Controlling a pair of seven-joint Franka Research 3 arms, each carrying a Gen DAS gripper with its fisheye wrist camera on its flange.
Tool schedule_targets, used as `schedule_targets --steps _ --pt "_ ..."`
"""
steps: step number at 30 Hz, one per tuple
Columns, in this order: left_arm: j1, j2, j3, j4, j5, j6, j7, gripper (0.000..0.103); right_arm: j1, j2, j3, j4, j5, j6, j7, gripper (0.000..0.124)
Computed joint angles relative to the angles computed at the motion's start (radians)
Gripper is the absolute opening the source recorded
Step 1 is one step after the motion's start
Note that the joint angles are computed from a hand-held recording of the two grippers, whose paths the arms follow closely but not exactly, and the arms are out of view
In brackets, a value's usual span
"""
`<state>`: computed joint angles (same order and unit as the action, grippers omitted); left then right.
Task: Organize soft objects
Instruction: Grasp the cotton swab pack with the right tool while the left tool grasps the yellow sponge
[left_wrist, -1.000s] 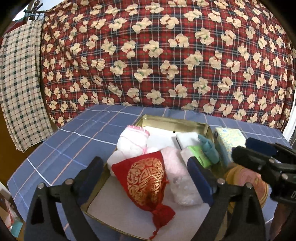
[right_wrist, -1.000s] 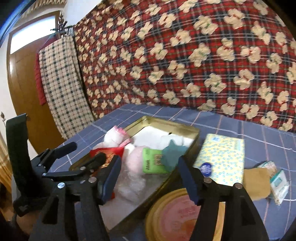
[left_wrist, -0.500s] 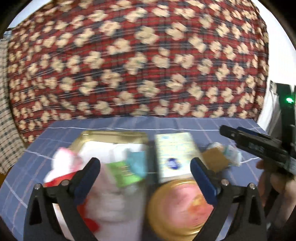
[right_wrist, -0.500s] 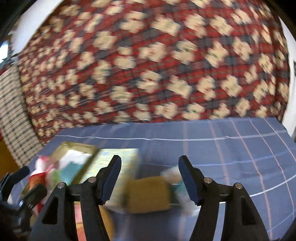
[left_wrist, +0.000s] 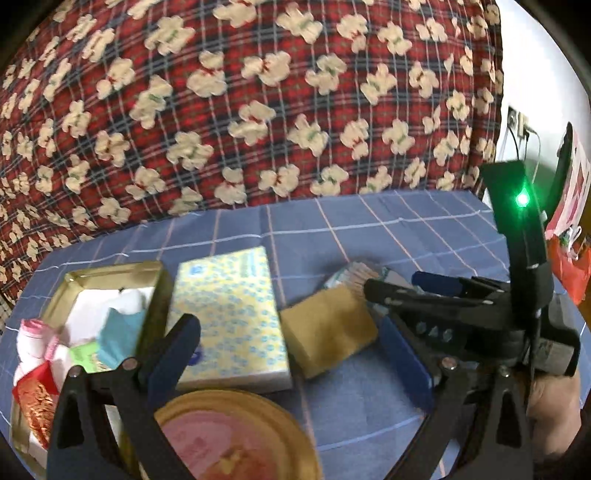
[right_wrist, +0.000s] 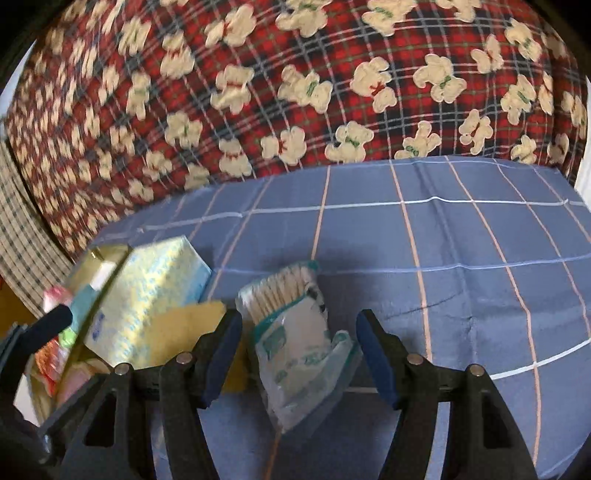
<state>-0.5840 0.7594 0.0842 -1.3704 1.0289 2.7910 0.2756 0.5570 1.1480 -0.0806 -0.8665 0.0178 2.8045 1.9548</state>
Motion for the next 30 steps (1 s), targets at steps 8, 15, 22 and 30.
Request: schedule_targets --steps 8,15,22,30 --pt "-0.007 0.031 -0.012 0.033 -0.044 -0.026 0.038 0.099 0.014 0.004 -0.02 0.009 -0.039 -0.072 -0.008 0.047" --pt "0.001 0.051 -0.031 0.041 -0.088 -0.013 0.079 0.099 0.038 -0.037 -0.087 -0.08 -0.056 -0.018 0.085 0.036" --pt "0.009 0.146 -0.084 0.185 -0.213 -0.081 0.258 0.093 0.047 -0.077 -0.137 -0.156 -0.098 0.024 0.225 0.035" --pt "-0.02 0.336 -0.082 0.499 -0.391 -0.272 0.455 0.091 0.033 -0.074 -0.117 -0.141 -0.112 0.011 0.238 0.036"
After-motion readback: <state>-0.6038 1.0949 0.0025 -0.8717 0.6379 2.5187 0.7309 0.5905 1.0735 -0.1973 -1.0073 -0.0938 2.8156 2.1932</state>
